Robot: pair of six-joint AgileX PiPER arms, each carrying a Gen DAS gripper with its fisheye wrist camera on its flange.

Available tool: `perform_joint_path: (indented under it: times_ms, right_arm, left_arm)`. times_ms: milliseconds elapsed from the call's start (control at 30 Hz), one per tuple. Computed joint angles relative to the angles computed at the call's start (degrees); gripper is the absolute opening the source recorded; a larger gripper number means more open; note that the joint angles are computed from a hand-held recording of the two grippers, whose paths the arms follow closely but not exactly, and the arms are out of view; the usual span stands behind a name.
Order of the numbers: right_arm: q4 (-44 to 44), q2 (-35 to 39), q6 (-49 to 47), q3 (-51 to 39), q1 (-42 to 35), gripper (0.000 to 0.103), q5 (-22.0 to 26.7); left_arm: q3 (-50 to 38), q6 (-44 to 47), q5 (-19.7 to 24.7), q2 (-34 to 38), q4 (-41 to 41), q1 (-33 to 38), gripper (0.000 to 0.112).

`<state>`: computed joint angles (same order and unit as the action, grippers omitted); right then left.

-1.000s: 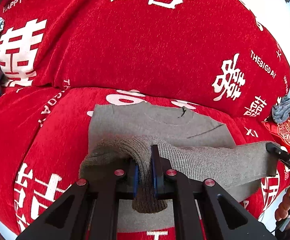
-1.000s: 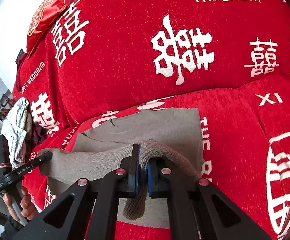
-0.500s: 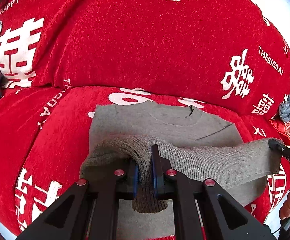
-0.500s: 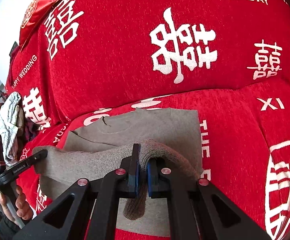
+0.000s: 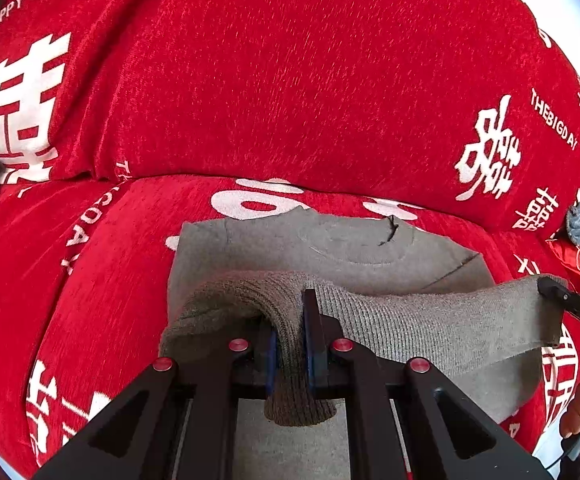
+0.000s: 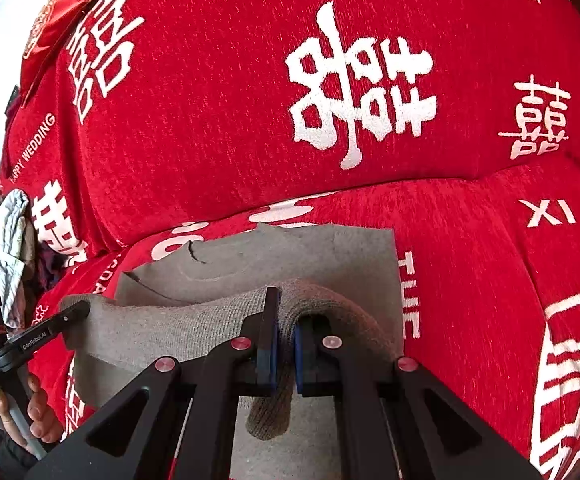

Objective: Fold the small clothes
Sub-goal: 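Lift the hem with both grippers and fold it toward the collar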

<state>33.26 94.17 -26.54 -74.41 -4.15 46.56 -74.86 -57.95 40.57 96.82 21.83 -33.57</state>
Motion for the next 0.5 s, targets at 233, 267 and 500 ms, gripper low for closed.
perform_joint_path:
  times_ms: [233, 267, 500]
  right_arm:
    - [-1.3, 4.2, 1.7, -2.9, 0.8, 0.006, -0.9]
    - [-1.3, 4.6, 1.9, -3.1, 0.8, 0.006, -1.0]
    - [-2.7, 9.0, 3.9, -6.4, 1.4, 0.006, -1.5]
  left_arm:
    - [-2.9, 4.0, -1.1, 4.2, -3.5, 2.5, 0.012]
    - [-3.4, 4.5, -1.1, 4.7, -3.8, 2.8, 0.012]
    - [-8.4, 8.0, 0.0, 9.6, -5.9, 4.4, 0.012]
